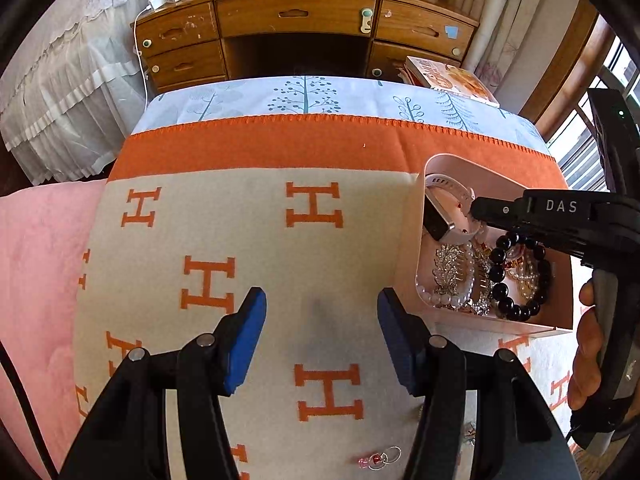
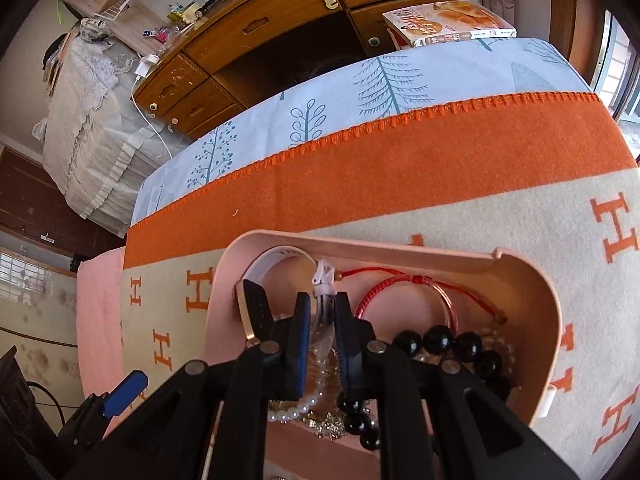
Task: Organize jewelry
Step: 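Drop the bead bracelet into the pink box with left tool while right tool drops the watch in, then move both tools back toward the small brooches and pins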
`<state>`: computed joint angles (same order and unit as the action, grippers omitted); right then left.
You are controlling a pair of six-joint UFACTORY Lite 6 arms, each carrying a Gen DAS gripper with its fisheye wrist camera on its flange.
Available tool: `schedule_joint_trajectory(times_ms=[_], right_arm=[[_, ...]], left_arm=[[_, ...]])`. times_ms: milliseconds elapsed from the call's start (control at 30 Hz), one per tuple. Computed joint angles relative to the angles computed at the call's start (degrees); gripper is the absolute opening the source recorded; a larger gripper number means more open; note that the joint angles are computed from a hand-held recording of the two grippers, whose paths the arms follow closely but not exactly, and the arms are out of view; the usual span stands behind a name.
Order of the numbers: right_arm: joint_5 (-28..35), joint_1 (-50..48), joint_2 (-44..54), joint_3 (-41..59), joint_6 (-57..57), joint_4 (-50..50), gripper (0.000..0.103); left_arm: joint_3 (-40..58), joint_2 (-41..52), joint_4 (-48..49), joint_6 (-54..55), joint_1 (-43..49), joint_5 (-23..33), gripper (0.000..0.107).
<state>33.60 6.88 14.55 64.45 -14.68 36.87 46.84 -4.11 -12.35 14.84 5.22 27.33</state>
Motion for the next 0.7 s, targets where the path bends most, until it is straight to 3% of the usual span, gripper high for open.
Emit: schedule_joint_trajectory(times_ms=[333, 533, 700], right_arm=[[4.8, -3.6, -21.6, -13.6, -3.7, -0.7, 0.012], [13.1, -5.5, -40.0, -22.2, -2.6, -6.1, 0.012], [21.4, -3.7, -56.4, -27.2, 1.8, -13.4, 0.012]], left_arm=[[-6.2, -14.0, 1.6, -1.5, -1.0, 5.9, 0.056], [-11.6, -28.2, 3.5, -3.6, -2.2, 13.3, 0.056], [-15.1, -41.9, 3.8, -3.6, -2.4, 22.5, 0.056]])
